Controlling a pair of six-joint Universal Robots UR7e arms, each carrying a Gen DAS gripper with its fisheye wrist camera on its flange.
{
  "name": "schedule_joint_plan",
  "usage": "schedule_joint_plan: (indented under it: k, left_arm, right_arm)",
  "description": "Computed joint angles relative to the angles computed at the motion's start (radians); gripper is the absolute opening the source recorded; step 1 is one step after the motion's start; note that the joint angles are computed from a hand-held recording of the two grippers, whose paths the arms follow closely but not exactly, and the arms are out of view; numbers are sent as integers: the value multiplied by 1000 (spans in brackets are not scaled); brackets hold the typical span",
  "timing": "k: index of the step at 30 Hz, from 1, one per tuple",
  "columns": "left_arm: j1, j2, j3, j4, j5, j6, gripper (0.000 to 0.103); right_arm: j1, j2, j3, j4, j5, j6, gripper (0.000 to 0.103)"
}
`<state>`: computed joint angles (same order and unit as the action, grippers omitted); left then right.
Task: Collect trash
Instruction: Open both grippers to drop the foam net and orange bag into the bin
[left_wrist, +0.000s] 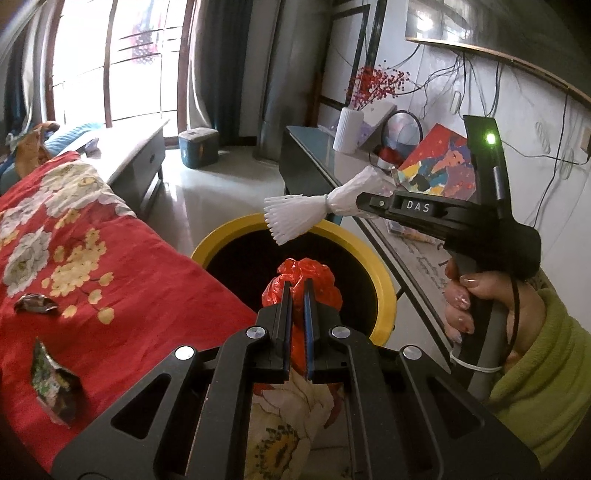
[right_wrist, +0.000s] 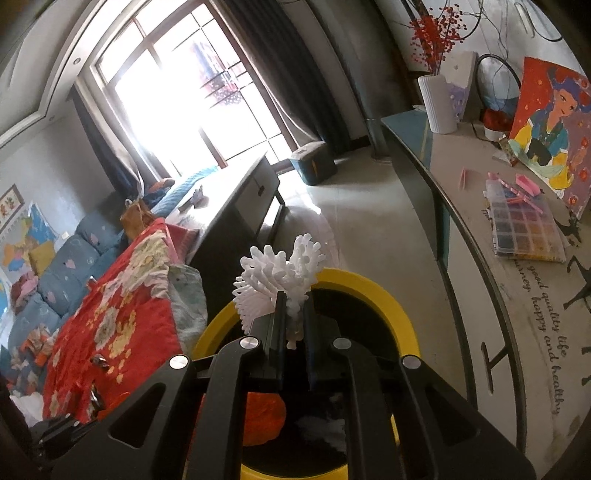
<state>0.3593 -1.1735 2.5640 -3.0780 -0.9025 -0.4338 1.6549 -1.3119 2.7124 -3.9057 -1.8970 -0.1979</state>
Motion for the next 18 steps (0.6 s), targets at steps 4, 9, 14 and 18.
schedule_joint_plan:
  k: [4, 9, 14, 18]
  left_arm:
    - [26, 28, -10, -25, -17, 23, 2]
    - [48, 59, -27, -32, -18, 34, 16]
    - [45, 50, -25, -38, 15, 24, 57]
    - [35, 26, -8, -55, 24, 11, 79]
  right_arm:
    - [-13, 6, -2, 16, 9, 2, 11]
    - [-26, 12, -3, 41, 16, 5, 16]
    - [-24, 28, -4, 25, -2, 11, 42]
    - [-14, 40, -5, 3, -23, 13, 51]
